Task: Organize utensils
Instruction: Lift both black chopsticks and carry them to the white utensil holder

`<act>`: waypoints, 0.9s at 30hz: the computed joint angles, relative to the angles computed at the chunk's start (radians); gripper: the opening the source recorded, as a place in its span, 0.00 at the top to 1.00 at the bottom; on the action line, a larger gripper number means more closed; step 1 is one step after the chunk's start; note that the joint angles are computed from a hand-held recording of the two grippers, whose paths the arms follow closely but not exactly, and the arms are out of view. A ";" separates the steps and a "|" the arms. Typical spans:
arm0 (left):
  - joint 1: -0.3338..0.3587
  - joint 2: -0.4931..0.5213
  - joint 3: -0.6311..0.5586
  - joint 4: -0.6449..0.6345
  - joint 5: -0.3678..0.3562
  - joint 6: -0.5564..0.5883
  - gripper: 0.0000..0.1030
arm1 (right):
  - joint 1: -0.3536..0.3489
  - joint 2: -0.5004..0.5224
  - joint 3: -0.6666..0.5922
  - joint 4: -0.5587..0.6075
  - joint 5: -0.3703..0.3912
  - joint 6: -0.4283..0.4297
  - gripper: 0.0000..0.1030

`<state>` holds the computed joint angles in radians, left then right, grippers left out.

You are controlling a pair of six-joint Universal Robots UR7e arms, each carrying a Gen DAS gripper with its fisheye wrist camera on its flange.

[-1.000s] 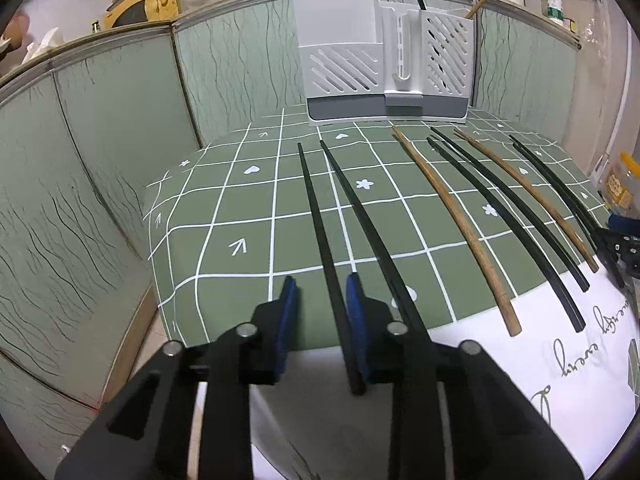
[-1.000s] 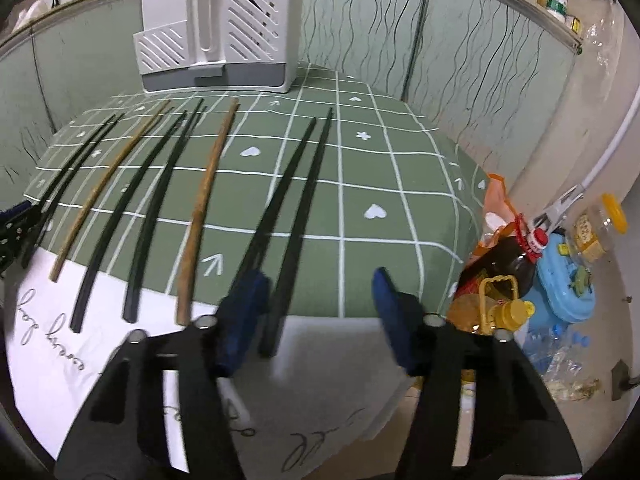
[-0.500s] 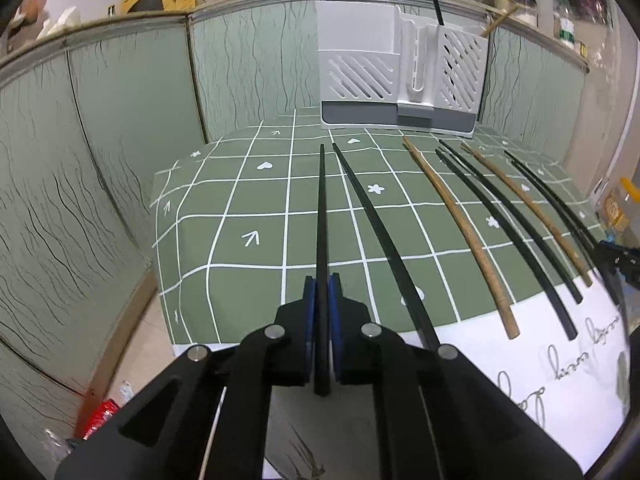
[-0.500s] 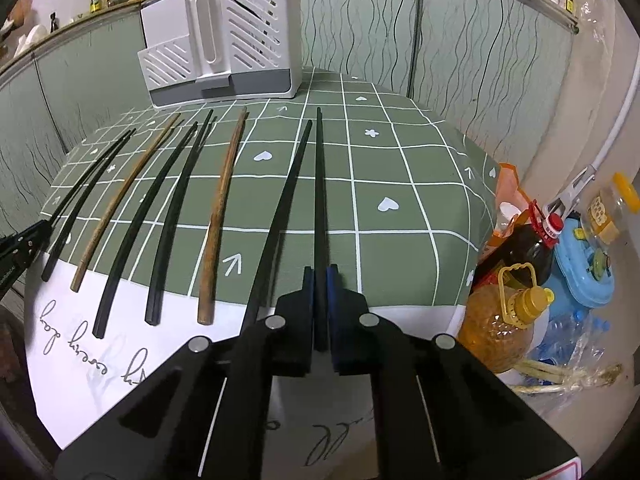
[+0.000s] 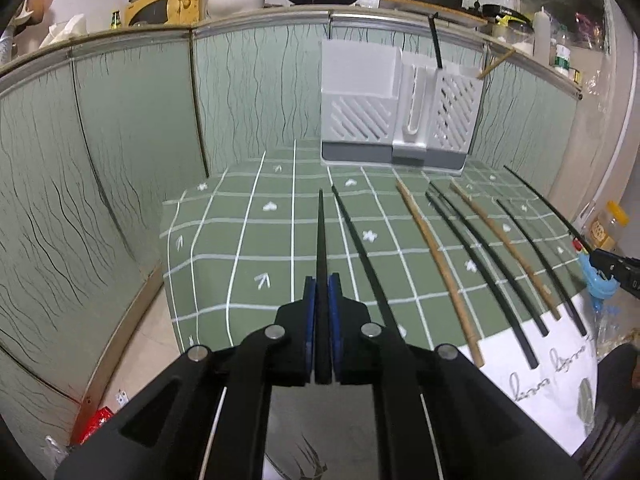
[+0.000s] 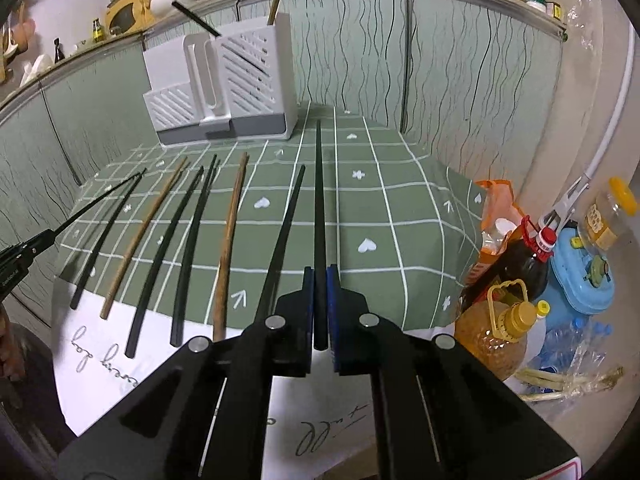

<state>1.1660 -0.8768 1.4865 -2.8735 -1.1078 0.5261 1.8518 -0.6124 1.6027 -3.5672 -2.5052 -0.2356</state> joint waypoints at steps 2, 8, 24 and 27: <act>-0.004 -0.003 -0.007 0.006 -0.007 -0.001 0.94 | 0.003 -0.005 0.001 0.000 0.005 0.002 0.94; -0.019 -0.018 -0.019 0.013 -0.022 0.005 0.94 | 0.017 -0.010 -0.006 -0.017 0.003 -0.016 0.94; -0.057 -0.025 -0.093 0.027 -0.054 0.024 0.94 | 0.064 -0.021 -0.069 -0.112 0.025 -0.135 0.94; -0.064 -0.029 -0.097 0.028 -0.061 0.031 0.94 | 0.071 -0.022 -0.080 -0.120 0.025 -0.149 0.94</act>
<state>1.1020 -0.9058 1.3896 -2.8455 -1.1690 0.5573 1.9227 -0.6342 1.5226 -3.6875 -2.4807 -0.3850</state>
